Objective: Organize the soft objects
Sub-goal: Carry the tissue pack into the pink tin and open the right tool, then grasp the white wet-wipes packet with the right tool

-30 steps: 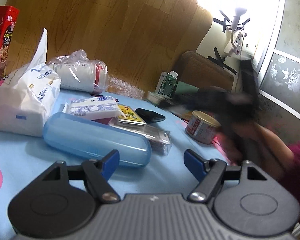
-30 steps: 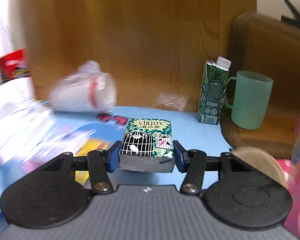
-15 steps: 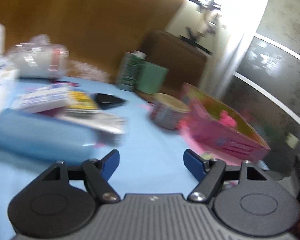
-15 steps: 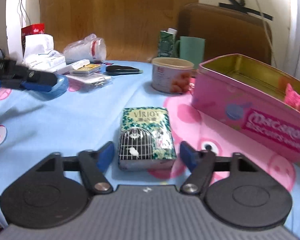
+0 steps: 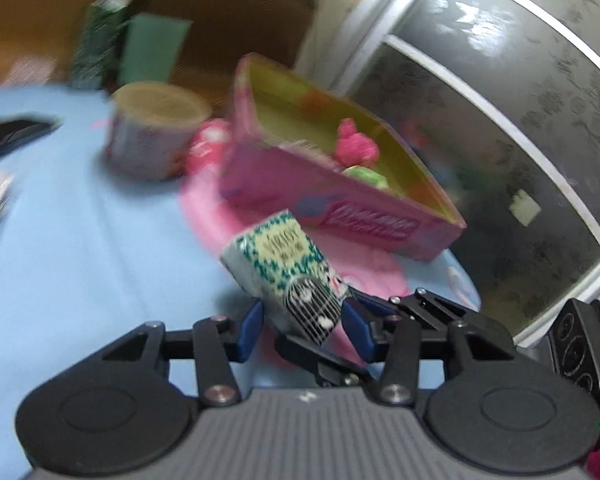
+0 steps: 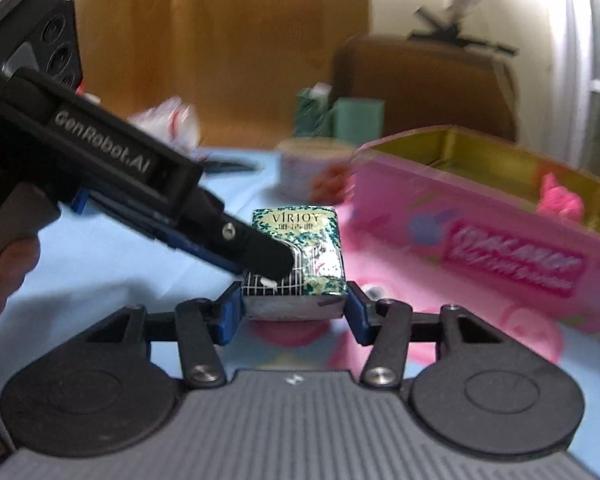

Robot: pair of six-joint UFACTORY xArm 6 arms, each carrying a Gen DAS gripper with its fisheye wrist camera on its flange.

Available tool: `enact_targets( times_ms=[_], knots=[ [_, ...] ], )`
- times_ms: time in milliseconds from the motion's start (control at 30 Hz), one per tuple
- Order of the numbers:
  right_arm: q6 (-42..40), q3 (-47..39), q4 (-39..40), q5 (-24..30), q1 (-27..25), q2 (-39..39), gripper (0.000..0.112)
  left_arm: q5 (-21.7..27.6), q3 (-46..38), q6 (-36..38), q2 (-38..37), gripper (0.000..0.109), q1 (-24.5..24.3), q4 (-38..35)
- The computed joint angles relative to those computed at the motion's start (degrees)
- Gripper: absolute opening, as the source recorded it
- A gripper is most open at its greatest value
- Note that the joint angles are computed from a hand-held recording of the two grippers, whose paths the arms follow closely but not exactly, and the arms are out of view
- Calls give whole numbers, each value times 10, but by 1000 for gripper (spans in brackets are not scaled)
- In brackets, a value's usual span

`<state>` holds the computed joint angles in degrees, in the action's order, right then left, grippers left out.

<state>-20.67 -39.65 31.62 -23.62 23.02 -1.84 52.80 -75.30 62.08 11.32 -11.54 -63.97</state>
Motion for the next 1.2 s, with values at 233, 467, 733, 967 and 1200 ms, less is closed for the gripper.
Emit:
enact_targets(
  times_ms=[233,467,733,967,1200],
  knots=[
    [16,-12,4,-98,-48,21,56,-48,-73,9,28,44,-72,-5],
    [-3,-72,47,-122,-91,70,56,-101,-178,-40,110,44,-126,12],
    [-42,-99,139,-200,-76,121,79,-151,-144,5,96,54,-130,-33],
    [11,-61,93,-263,-52,119,79,-149,-28,97,18,54,-79,-104],
    [50,-47,-10,-199,-42,98,69,-142,76,105,-34,54,15,-101]
  ],
)
